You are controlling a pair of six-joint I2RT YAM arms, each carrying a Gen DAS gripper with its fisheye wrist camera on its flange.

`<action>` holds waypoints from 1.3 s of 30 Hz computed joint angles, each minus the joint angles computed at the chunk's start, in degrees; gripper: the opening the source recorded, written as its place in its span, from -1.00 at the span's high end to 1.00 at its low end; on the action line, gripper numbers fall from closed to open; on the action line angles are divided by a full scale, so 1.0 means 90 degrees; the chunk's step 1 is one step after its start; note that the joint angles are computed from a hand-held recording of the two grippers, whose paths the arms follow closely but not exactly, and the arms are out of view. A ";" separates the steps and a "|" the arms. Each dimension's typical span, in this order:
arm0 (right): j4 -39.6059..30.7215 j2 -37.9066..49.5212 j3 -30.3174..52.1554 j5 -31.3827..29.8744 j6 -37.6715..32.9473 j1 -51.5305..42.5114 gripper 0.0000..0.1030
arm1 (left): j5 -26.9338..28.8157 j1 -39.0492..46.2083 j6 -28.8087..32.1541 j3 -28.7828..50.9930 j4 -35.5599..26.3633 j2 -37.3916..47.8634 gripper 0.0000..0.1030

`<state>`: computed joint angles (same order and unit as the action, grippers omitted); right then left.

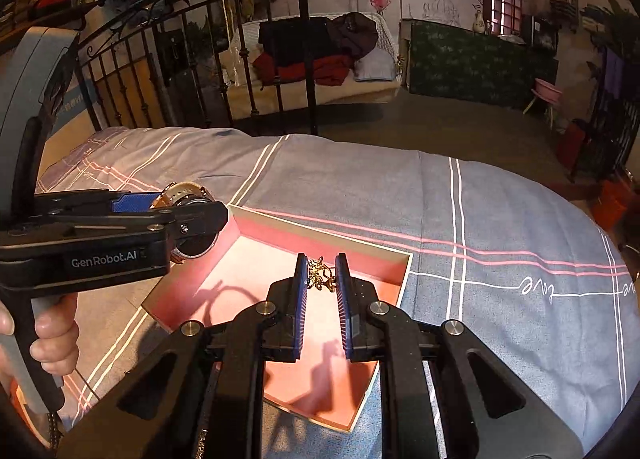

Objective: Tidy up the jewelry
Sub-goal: 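Move watch into pink box with left gripper while right gripper drops gold charm, then grasp the pearl bracelet with the left gripper while the right gripper grasps a silver ring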

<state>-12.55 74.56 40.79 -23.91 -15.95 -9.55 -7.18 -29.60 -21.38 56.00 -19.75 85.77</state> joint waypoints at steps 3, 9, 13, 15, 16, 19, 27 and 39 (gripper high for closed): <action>0.0129 0.0119 -0.0112 0.0163 -0.0052 0.0130 0.71 | 0.0077 0.0034 -0.0022 -0.0008 0.0054 0.0236 -0.08; 0.0300 0.0344 -0.0205 0.0413 -0.0068 0.0362 0.71 | 0.0201 0.0102 -0.0078 -0.0019 0.0128 0.0570 -0.08; 0.0398 0.0329 -0.0358 0.0507 -0.0118 0.0403 0.69 | 0.0251 0.0136 -0.0036 -0.0049 0.0181 0.0587 -0.14; 0.0343 0.0287 -0.0372 0.0481 -0.0112 0.0374 0.05 | 0.0241 0.0165 -0.0025 -0.0137 0.0220 0.0387 -0.41; 0.0451 0.0120 -0.0480 0.0487 -0.0061 0.0327 -0.61 | 0.0224 0.0195 -0.0050 -0.0235 0.0278 0.0182 -0.57; 0.0582 -0.0490 -0.0784 0.0477 -0.0126 0.0153 -0.75 | 0.0312 0.0313 0.0018 -0.0522 0.0352 -0.0551 -0.73; -0.0387 -0.1621 -0.1272 -0.0734 -0.0675 -0.1244 -0.75 | 0.0080 0.0273 0.0064 -0.1909 -0.0153 -0.2831 -0.82; -0.2578 -0.2404 -0.2618 -0.1250 -0.2600 -0.2758 -0.75 | -0.0626 -0.2393 -0.2742 -0.4140 -0.1060 -0.4298 -0.82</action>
<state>-35.75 52.92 17.22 -35.16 -39.35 -34.37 -12.81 -51.13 -46.06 18.74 -29.29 47.09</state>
